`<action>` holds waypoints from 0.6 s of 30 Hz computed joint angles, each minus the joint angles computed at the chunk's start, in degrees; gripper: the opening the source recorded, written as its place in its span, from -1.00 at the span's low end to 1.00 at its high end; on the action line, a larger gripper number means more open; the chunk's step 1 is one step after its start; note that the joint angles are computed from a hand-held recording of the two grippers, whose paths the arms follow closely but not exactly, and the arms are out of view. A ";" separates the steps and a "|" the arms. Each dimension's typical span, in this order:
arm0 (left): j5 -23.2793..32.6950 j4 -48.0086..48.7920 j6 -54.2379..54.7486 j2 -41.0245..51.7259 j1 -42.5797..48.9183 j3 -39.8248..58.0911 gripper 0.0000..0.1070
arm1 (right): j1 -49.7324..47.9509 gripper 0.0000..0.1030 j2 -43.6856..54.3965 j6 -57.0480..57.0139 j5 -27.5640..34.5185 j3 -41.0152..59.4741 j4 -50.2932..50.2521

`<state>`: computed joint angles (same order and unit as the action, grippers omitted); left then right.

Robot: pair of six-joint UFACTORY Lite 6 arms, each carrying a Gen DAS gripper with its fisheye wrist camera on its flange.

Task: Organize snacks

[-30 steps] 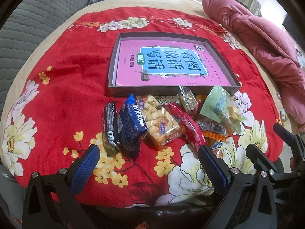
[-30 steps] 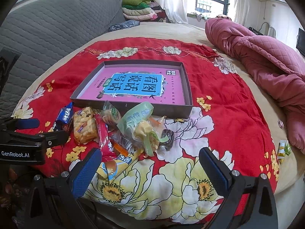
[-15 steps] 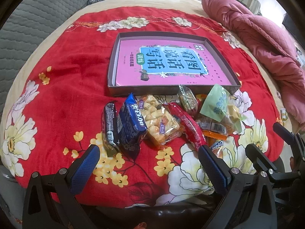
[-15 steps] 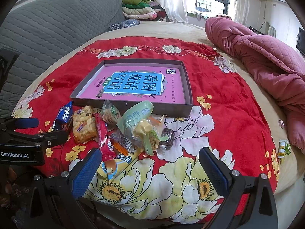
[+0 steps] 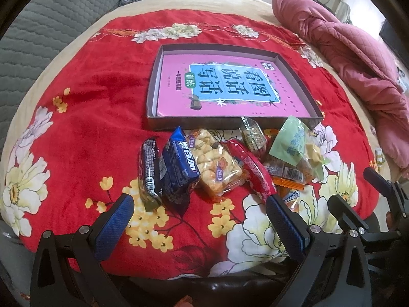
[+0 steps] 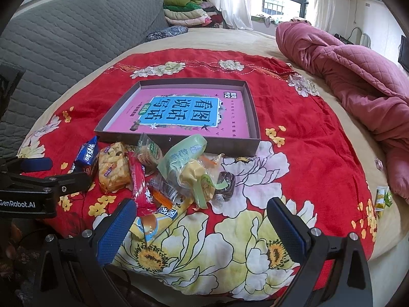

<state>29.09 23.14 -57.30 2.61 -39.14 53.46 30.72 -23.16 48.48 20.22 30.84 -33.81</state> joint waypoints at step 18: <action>-5.02 -18.10 20.32 -3.22 14.05 -5.82 0.91 | -4.84 0.99 4.25 -13.83 -8.42 0.95 12.20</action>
